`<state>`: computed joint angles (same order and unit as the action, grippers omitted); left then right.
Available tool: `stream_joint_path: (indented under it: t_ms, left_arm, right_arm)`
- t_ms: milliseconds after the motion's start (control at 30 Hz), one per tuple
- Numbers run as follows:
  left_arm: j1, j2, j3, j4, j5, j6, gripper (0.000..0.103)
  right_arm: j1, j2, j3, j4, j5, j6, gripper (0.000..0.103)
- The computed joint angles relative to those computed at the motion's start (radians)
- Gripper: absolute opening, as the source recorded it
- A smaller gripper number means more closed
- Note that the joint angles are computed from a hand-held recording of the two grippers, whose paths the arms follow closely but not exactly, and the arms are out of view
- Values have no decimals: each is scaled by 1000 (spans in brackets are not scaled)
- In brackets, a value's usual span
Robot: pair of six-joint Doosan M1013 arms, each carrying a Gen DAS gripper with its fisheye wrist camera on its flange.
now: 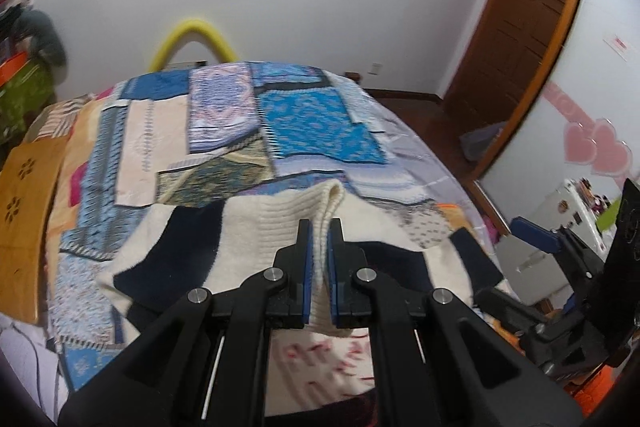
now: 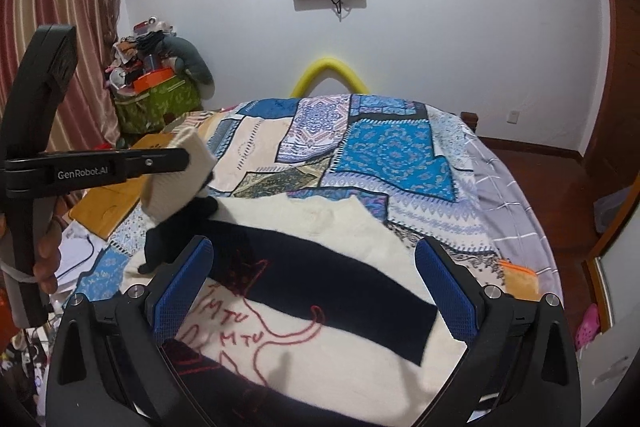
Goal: Fold small clothes
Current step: 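Lift the sleeve with the left tool and lay it across the sweater body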
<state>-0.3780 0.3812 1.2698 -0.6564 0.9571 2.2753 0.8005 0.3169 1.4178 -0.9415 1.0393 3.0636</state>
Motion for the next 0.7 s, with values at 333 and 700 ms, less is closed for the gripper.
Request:
stream_joint_path:
  t_ms: [333, 700]
  left_arm:
    - [-76, 3, 6, -4, 100, -14, 6]
    - [-98, 4, 17, 82, 92, -35, 18]
  right_arm:
    - [7, -40, 57, -2, 24, 63, 101]
    - [-1, -53, 84, 55, 26, 55, 101]
